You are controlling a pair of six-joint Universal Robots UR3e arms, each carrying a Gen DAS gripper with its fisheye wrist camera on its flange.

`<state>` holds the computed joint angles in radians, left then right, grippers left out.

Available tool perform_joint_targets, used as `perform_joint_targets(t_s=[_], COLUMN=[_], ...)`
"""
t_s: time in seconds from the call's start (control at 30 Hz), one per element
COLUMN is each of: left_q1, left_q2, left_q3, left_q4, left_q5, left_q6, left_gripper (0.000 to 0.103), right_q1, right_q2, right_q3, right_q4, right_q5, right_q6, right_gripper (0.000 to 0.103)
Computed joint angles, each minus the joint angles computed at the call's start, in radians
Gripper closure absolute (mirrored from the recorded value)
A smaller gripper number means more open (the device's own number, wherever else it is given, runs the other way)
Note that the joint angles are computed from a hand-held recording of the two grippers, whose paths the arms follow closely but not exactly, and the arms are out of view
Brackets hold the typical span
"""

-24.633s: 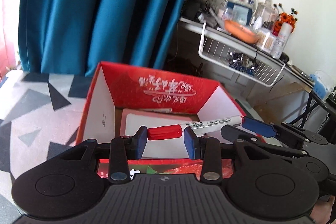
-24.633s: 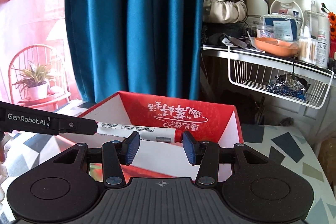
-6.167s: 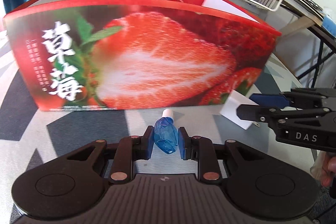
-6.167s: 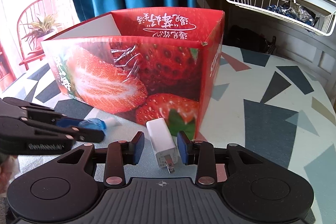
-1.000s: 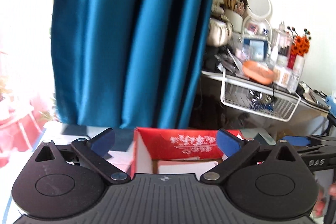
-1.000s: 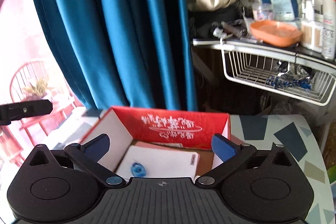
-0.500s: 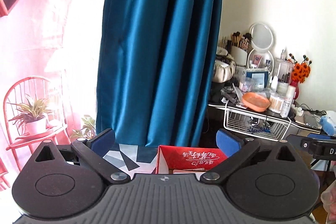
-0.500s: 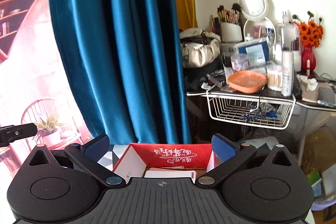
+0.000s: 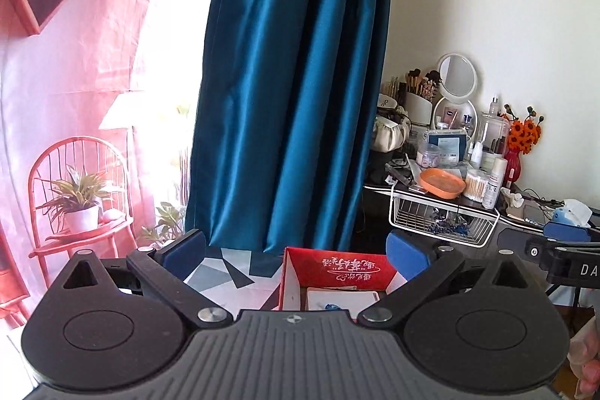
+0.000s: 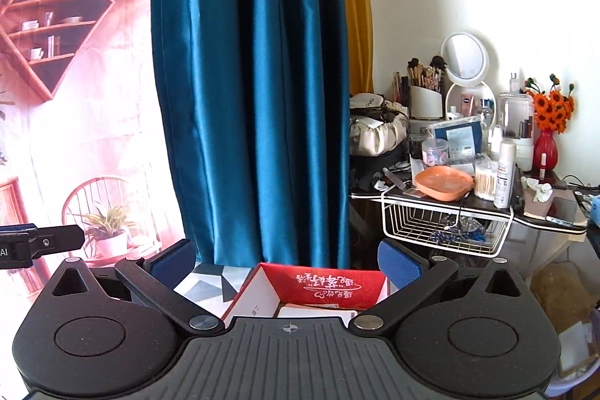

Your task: Organize rigid objects

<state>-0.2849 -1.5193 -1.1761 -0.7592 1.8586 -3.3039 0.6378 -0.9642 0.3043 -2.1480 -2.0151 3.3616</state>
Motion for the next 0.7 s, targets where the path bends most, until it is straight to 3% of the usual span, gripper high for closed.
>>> perform_joint_targets(t_s=[0.2, 0.7], left_q1=[-0.048, -0.051], left_q2=[-0.027, 0.000], left_q3=[0.015, -0.014], left_q4=[0.031, 0.022], left_q5=[0.097, 0.103], left_q6=[0.011, 0.011], left_gripper=[0.000, 0.000], right_q1=[0.028, 0.032], right_q2=[0.006, 0.011], right_q3=[-0.028, -0.047], right_q4=[0.015, 0.028], right_q5=[-0.033, -0.047], right_q6=[-0.012, -0.019], right_gripper=[0.000, 0.000])
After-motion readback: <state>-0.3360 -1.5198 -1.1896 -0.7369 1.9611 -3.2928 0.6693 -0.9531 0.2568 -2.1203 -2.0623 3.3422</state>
